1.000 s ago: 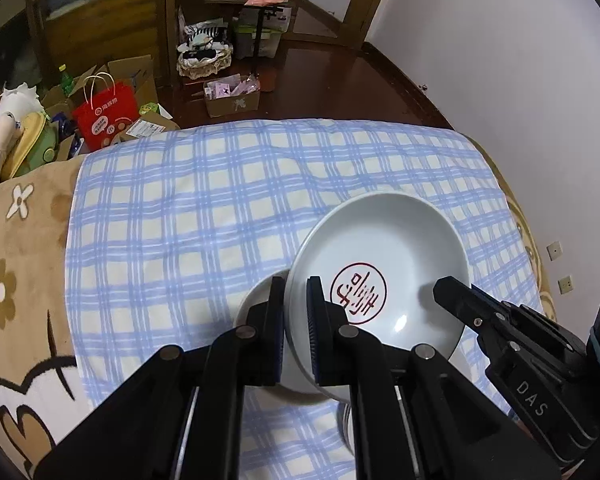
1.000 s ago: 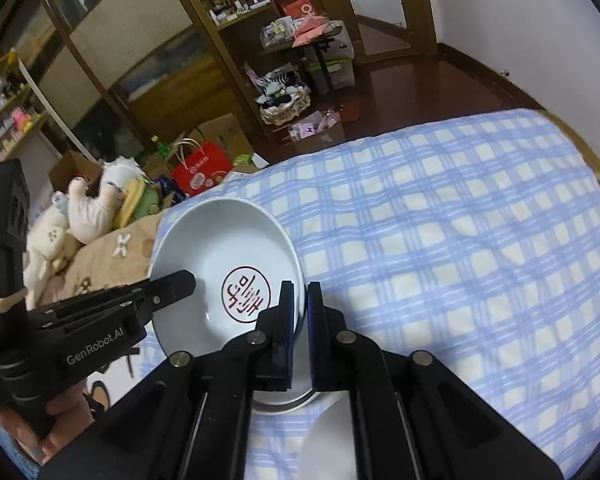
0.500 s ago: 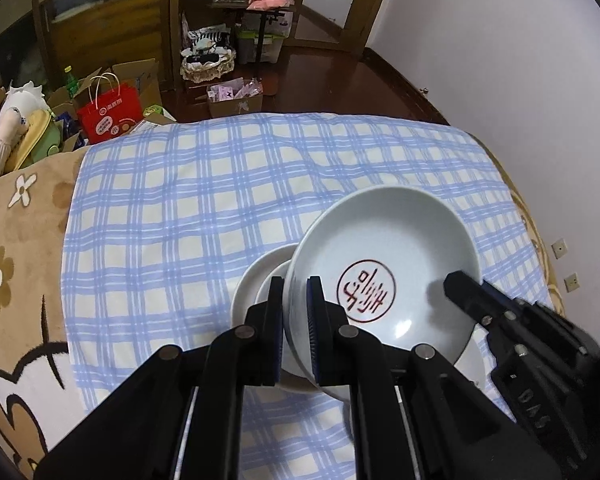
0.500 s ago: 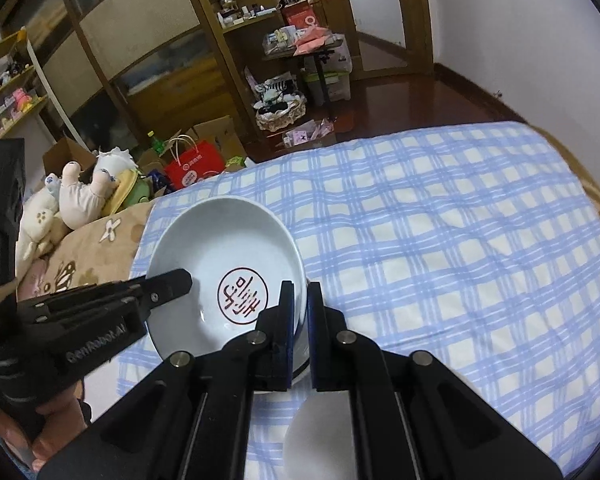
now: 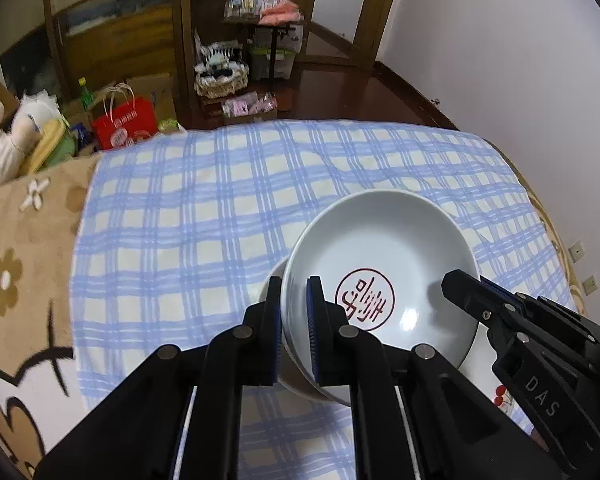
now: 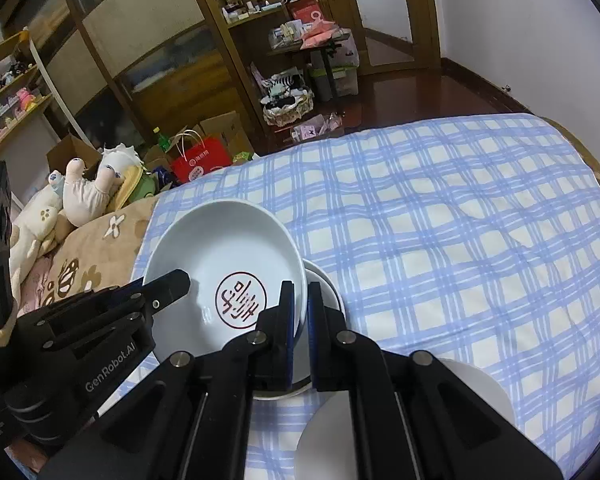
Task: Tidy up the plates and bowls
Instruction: 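Lift the red-seal bowl and carry it toward the nested white bowls, then lower the red-seal bowl into the nested white bowls and open both tools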
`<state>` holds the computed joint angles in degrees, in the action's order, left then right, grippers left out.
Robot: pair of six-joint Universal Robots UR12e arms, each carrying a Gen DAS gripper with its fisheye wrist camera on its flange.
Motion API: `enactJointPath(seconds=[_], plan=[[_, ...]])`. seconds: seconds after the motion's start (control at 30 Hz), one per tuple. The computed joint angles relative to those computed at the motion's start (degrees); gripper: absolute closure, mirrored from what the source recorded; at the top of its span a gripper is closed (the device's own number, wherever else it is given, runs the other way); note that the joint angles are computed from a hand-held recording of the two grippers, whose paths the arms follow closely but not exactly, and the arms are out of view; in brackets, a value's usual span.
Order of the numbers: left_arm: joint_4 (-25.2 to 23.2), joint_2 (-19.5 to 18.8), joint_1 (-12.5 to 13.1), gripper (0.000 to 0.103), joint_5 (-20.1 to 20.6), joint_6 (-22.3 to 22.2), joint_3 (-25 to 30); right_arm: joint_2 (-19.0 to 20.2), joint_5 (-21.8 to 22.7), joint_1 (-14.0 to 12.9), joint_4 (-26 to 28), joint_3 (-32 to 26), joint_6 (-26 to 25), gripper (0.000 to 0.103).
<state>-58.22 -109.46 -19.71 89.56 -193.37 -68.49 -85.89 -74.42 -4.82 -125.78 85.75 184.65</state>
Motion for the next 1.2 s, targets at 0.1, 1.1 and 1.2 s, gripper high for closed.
enactJointPath(seconds=[0.1,1.1,1.2], plan=[[-1.0,-0.4,0.1,0.093,0.0,0.2,0.0,0.3,-0.3,0.1,0.1,0.2,0.0,0.096],[-5.2,-1.5,0.5,0.093,-0.7,-1.0,0.1,1.7,1.5,-0.1,1.2,1.0,0.2,0.096],[-5.5,-1.6,0.4,0.093,0.0,-0.9,0.2,1.7,1.5,-0.1,1.3,1.1,0.1,0.096]])
